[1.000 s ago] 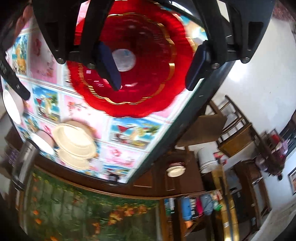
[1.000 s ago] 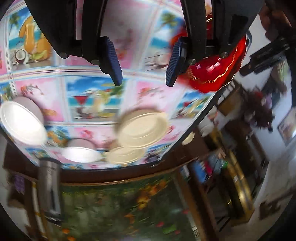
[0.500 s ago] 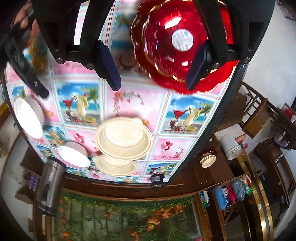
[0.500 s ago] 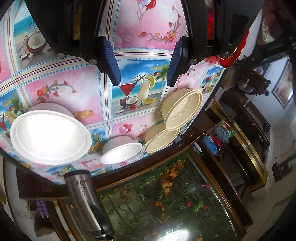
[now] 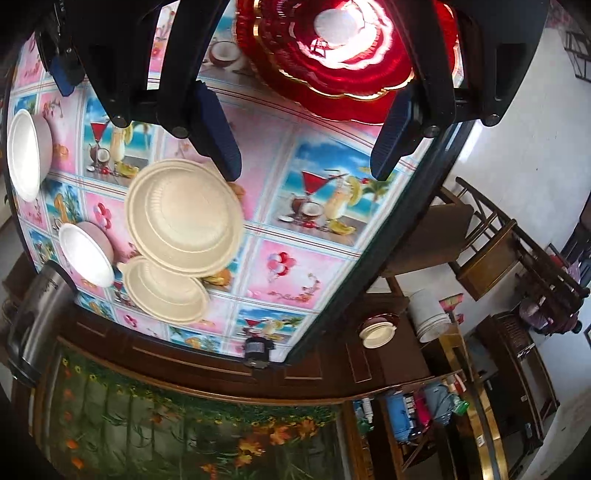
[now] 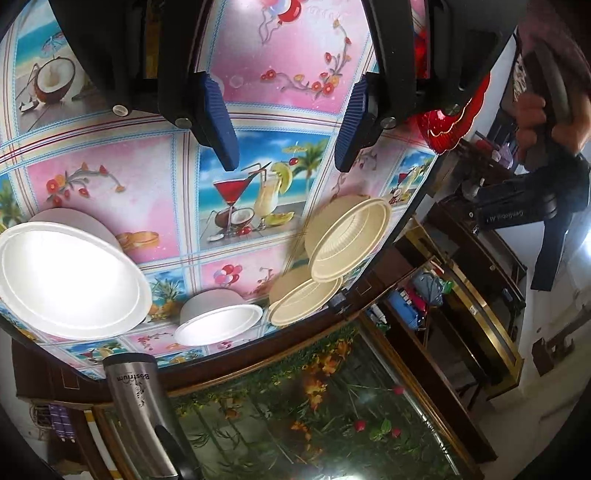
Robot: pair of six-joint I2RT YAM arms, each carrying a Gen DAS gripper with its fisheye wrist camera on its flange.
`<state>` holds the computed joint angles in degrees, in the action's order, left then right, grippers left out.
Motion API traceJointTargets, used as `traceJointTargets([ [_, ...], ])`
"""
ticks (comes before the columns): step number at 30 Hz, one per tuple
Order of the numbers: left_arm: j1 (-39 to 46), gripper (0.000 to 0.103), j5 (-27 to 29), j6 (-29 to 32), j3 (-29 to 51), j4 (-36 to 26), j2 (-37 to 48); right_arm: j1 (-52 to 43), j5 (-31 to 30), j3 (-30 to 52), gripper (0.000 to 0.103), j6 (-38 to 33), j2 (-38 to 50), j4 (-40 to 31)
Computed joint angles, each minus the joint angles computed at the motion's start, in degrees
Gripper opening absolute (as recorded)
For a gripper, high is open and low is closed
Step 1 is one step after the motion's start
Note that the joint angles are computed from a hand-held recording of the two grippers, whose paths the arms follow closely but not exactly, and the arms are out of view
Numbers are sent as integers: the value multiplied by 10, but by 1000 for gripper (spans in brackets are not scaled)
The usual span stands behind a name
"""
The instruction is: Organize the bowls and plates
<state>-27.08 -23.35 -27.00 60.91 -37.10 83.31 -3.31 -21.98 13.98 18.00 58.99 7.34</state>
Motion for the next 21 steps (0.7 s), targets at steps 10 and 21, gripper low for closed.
traceJointTargets([
  [10,25,74,7,4,-38,13,-27,16,13,2,57,1,6,-2],
  [21,-5,74,9,19,-18,20,24,15,21,1,57,0,12,2],
])
